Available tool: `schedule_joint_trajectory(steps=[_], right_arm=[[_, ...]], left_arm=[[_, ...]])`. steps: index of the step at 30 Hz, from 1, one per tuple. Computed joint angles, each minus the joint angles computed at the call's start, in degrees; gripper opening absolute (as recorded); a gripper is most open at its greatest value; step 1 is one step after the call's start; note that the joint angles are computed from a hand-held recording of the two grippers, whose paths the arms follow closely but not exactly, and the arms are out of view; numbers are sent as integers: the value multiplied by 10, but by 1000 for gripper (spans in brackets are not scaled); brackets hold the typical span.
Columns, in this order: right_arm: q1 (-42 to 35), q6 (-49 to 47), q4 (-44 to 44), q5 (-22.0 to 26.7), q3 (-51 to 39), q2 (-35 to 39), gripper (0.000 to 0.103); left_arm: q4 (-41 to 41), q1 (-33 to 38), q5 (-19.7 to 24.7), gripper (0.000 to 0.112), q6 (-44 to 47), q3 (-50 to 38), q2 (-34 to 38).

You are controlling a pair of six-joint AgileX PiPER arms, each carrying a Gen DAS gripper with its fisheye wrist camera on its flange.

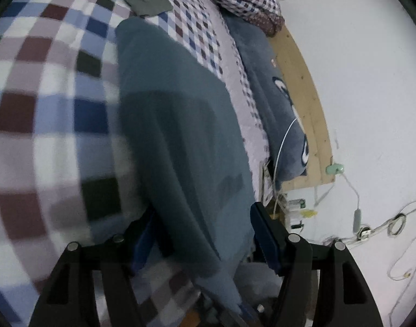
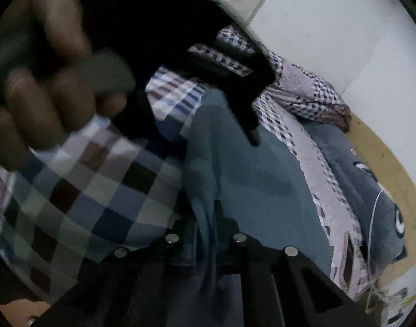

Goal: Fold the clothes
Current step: 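Close the left gripper on the folded teal shirt's edge, then lift the folded teal shirt with the left gripper and carry it off the duvet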

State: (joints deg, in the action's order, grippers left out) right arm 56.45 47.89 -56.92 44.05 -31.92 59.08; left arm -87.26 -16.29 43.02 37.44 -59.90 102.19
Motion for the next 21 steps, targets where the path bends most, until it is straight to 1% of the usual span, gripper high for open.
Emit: schedule_joint_trajectory(steps=[2,6,7,9,10,12,13,14,15,16,17,18,20,21], right_arm=[[-49,-77,66,-27,-15,-28,6],[-124,-214,195,-48,-46,-70,6],[-147,-256,232,-51,-57,-77,6],[-178,-310,278,-56,-72,-78,6],[-187,-329,297,-54,-78,-80,6],[-202,-364,328,-48,-88,-85,6],[-194,-356,322,-39,-90,-89,6],[-174,-332,302,-23,-91,-94,5],[-174,-332,301,-22,-90,-95,5],[-186,-347,313,-29,-86,-95,5],[-179,-340,307,-26,-83,-97,5],[-170,-328,299,-23,-79,-100,5],[-150,-304,280,-16,-71,-102,5],[-136,-289,267,-12,-67,-103,6]], left_arm=[[-11,8,7,71,9,-25,22],[-31,31,27,71,17,-92,79],[-39,38,33,70,23,-102,90],[-57,53,44,68,33,-121,111],[-65,59,49,67,37,-131,122],[-60,66,51,62,33,-159,142],[-48,66,47,60,26,-173,150],[-35,67,43,54,18,-187,157],[-17,66,37,51,6,-202,165],[-9,67,39,49,4,-211,173],[-1,68,40,45,1,-221,180],[-1,70,40,37,4,-223,182],[-1,69,29,30,2,-216,175],[14,64,15,28,-9,-213,165]])
